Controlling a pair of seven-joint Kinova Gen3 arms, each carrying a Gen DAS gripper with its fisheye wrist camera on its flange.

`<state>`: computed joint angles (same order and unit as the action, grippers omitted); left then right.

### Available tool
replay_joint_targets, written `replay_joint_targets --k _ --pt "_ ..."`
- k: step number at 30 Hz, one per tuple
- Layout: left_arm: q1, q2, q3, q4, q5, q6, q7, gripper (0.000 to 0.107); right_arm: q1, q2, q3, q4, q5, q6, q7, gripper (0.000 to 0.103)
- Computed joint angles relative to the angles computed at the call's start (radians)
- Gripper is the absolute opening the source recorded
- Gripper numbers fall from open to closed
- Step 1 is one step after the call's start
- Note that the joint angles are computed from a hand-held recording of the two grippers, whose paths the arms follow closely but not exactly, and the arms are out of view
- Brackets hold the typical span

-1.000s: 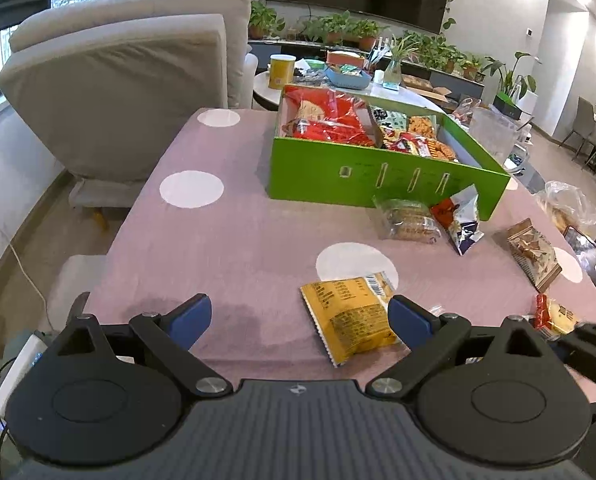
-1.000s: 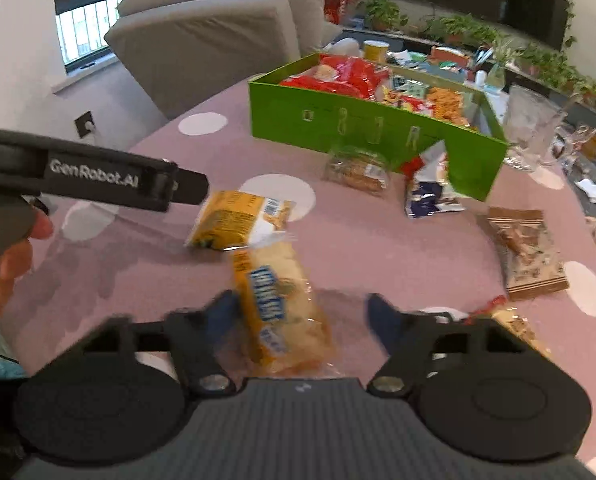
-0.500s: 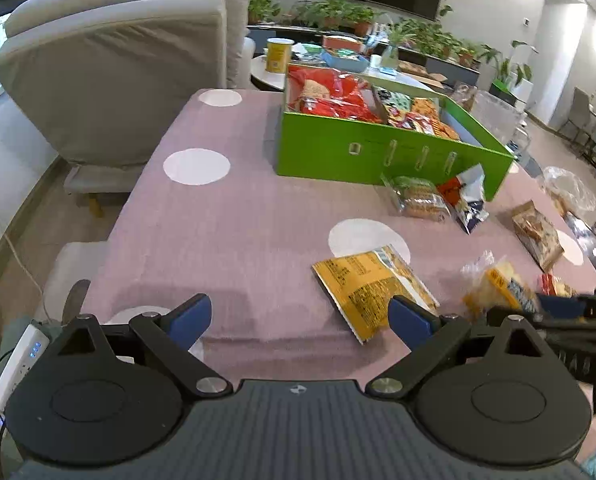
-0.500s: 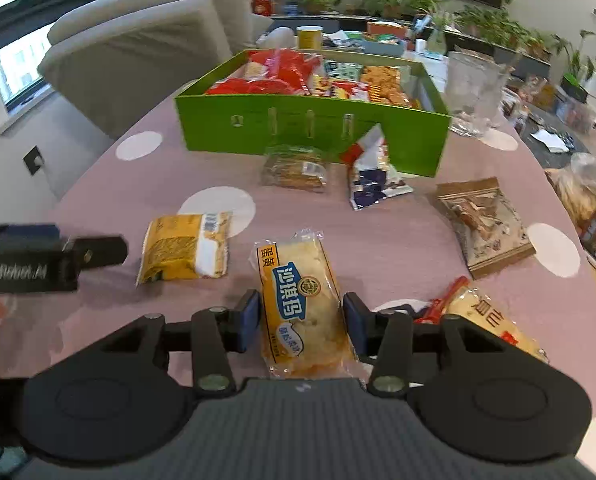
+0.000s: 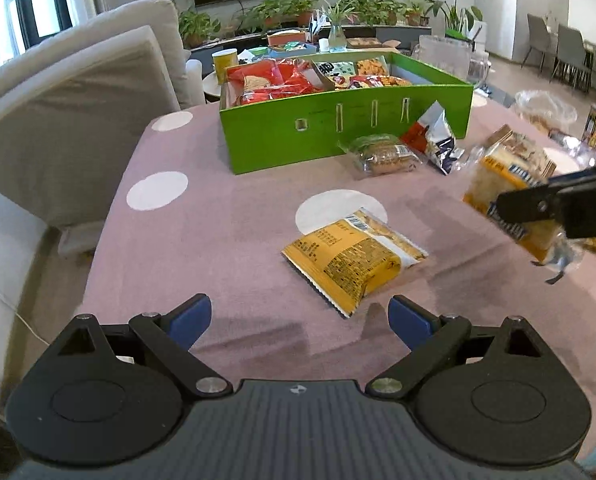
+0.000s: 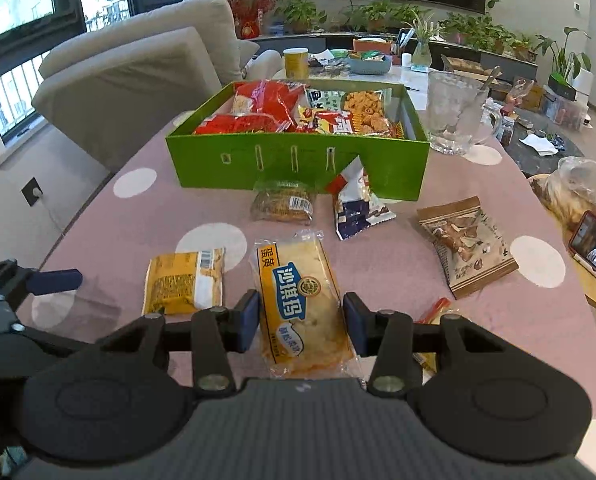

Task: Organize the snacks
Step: 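Grasp the bread loaf with the right gripper while the left gripper grasps the yellow chip bag, then carry the bread loaf and yellow chip bag over the green box with both grippers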

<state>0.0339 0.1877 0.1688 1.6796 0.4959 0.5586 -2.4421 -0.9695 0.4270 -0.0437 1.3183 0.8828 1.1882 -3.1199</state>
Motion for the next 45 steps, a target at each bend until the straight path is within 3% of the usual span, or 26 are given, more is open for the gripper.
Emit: replay_joint_targets --k 7,13,19,22,25,26,29,38,45 --pt "0.051 0.040 0.013 -0.048 -0.101 -0.054 0.036 0.095 0.003 -0.033 -0.003 0.056 0.039 -0.038 -0.052 0.061" --pt "0.095 0.078 0.015 -0.105 -0.201 -0.039 0.066 0.096 0.020 -0.071 -0.018 0.116 0.076 -0.059 -0.121 0.061" --pt "0.148 0.123 -0.011 -0.168 -0.300 0.003 0.184 0.096 0.043 -0.092 -0.039 0.157 0.100 -0.090 -0.164 0.061" --pt "0.122 0.142 0.004 -0.208 -0.272 0.064 0.218 0.092 0.055 -0.101 -0.048 0.175 0.102 -0.113 -0.175 0.061" --pt "0.047 0.170 0.047 -0.261 -0.168 0.171 0.205 0.067 0.061 -0.105 -0.052 0.183 0.103 -0.120 -0.185 0.061" --pt "0.034 0.173 0.050 -0.268 -0.144 0.189 0.207 0.064 0.063 -0.105 -0.053 0.186 0.103 -0.123 -0.188 0.061" --pt "0.033 0.155 0.040 -0.237 -0.117 0.170 0.176 0.058 0.067 -0.107 -0.057 0.190 0.102 -0.129 -0.194 0.061" --pt "0.003 0.130 0.031 -0.210 -0.025 0.180 0.165 0.054 0.056 -0.106 -0.062 0.179 0.110 -0.116 -0.187 0.061" --pt "-0.039 0.076 0.040 -0.165 0.083 0.164 0.082 0.053 0.034 -0.113 -0.067 0.180 0.140 -0.092 -0.204 0.061"
